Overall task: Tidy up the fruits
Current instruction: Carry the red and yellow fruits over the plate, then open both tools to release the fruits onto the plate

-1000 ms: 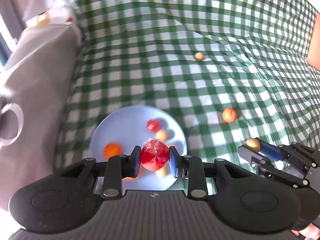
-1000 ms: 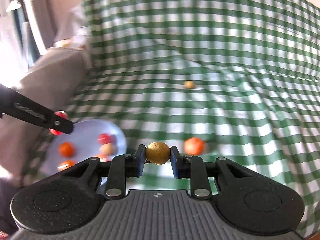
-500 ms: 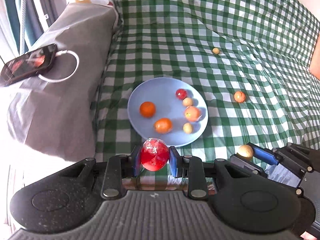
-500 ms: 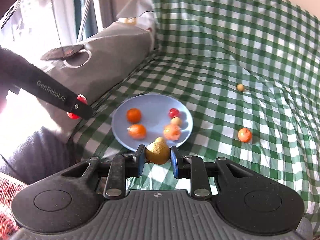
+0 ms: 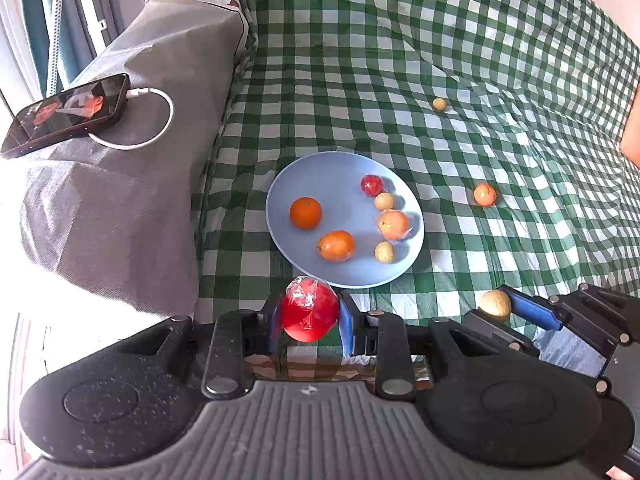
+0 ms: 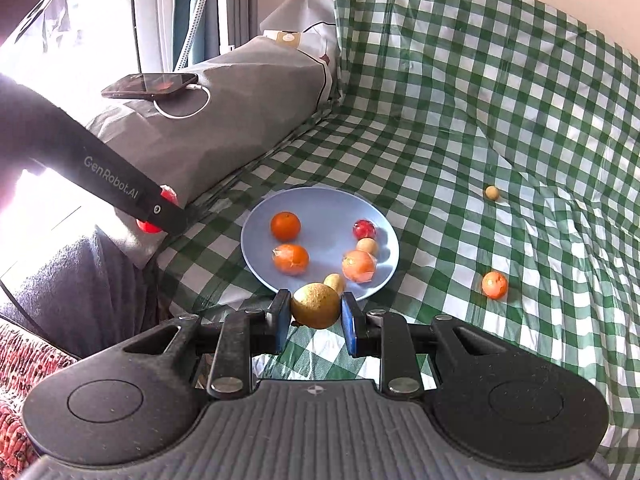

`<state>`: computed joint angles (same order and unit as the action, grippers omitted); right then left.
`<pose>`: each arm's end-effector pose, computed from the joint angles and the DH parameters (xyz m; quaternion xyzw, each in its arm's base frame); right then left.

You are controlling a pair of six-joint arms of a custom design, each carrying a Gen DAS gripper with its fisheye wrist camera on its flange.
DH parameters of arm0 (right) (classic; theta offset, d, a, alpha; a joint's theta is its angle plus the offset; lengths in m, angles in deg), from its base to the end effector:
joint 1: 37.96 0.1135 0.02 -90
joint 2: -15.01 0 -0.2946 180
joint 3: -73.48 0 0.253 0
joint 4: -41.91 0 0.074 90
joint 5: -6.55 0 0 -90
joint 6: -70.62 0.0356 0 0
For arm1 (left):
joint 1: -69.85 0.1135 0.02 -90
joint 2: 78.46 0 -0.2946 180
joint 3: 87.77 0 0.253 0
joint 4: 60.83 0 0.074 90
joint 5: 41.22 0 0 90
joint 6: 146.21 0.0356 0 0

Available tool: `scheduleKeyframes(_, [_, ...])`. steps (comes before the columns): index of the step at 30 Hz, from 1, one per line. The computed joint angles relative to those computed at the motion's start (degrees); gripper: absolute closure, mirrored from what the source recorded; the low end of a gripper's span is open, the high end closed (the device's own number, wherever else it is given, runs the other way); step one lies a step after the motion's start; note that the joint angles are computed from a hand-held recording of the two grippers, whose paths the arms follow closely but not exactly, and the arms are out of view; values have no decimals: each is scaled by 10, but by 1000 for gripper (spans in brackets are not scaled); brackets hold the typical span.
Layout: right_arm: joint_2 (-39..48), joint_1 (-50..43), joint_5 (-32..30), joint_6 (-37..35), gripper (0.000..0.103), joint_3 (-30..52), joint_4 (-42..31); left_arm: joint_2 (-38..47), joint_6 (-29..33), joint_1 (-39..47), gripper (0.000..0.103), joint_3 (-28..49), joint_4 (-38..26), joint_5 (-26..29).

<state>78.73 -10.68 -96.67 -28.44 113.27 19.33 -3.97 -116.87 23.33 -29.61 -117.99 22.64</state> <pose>0.1701 0.0969 0.1962 -0.3282 0.8634 0.1638 0.3464 0.1587 -0.1446 0.2246 -0.1509 0.9527 0.0203 0.2631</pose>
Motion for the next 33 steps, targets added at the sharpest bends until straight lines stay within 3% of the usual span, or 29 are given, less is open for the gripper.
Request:
scheduleKeyframes(15, [161,-11,-12,8,75,54,86,91,133,141,70,27,124,51])
scheduleKeyframes(24, [326,-3,-5,22,75,140,135,208,202,214,71,69,200,79])
scheduleKeyframes(33, [434,1,2,5,75,217,152,307,240,265,71,111,235,105])
